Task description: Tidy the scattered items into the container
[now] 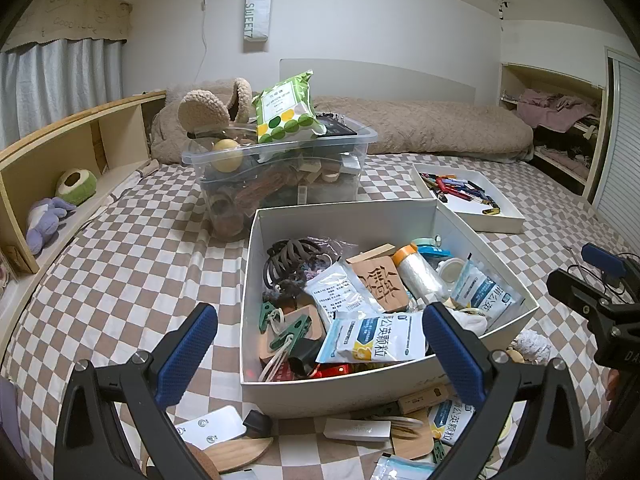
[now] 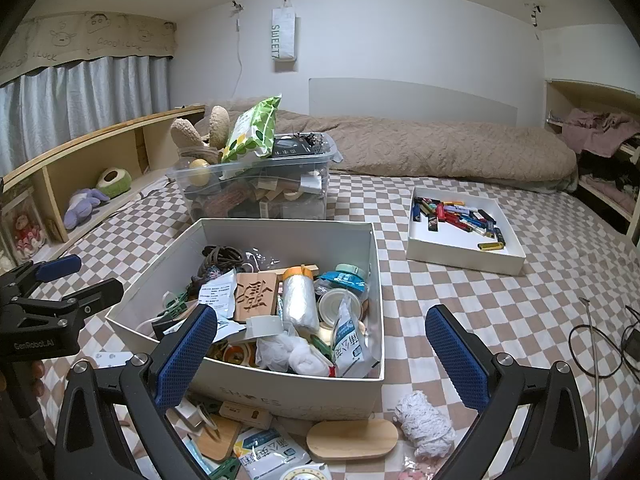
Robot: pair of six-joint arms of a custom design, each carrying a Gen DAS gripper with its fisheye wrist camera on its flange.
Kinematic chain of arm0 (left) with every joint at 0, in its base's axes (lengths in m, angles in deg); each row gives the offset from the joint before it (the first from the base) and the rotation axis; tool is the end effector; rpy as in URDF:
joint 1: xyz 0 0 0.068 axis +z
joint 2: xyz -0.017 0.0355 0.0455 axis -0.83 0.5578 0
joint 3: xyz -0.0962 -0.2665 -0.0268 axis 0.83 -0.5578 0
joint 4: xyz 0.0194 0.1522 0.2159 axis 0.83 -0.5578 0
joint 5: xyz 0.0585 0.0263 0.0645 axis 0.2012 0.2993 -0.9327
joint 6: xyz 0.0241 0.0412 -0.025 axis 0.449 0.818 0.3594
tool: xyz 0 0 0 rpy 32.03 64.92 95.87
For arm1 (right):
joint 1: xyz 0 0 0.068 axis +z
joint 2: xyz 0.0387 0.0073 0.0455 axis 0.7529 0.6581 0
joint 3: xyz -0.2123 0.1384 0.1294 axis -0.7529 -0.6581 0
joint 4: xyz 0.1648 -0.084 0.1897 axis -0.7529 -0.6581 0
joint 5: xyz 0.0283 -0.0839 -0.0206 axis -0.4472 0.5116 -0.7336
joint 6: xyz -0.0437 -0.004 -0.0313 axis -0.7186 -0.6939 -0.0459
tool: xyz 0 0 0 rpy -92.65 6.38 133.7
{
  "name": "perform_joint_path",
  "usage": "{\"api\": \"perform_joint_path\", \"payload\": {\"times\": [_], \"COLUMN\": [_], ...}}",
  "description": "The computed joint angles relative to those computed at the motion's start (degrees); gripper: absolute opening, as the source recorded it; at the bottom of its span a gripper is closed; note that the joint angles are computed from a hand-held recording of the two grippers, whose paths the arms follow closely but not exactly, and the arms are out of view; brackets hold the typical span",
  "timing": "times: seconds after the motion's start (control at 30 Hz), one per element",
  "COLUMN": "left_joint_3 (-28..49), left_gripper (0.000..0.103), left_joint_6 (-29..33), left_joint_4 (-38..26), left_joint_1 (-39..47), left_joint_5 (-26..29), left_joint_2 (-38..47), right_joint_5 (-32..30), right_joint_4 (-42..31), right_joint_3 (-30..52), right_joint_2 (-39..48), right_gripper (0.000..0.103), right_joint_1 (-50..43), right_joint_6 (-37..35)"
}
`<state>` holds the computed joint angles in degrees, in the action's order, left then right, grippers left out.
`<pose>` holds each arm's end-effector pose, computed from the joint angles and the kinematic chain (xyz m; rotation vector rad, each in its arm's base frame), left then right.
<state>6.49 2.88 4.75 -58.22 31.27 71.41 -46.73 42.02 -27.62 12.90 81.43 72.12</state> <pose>0.2421 -0.0248 0.2661 0.6334 2.0985 -0.3577 0.1311 0.0570 0.2597 0.3129 2.0857 -0.1346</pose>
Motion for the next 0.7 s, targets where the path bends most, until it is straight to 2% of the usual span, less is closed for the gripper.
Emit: {"api": "perform_joint_path", "payload": {"times": [0.57,0.7], "left_joint_3": [-0.36,-0.53], "left_gripper": [0.103,0.103], "left_joint_6": [0.32,0.6], "left_joint_4": [0.3,0.12], "left_joint_1": [0.67,1.21], "left_joint_5": [0.37,0.56], "left_joint_2": [0.02,-0.38], "right_joint_5": [-0.72,0.69], "right_joint_4": [0.65,-1.35], "right_joint_3": [-0.25,0.72], "right_joint_2": [-0.32,-0.87], "right_gripper": [0.103,0.103], "right_joint_1": [-1.0,0.67], "right_joint_6": [-0.98,0.3]}}
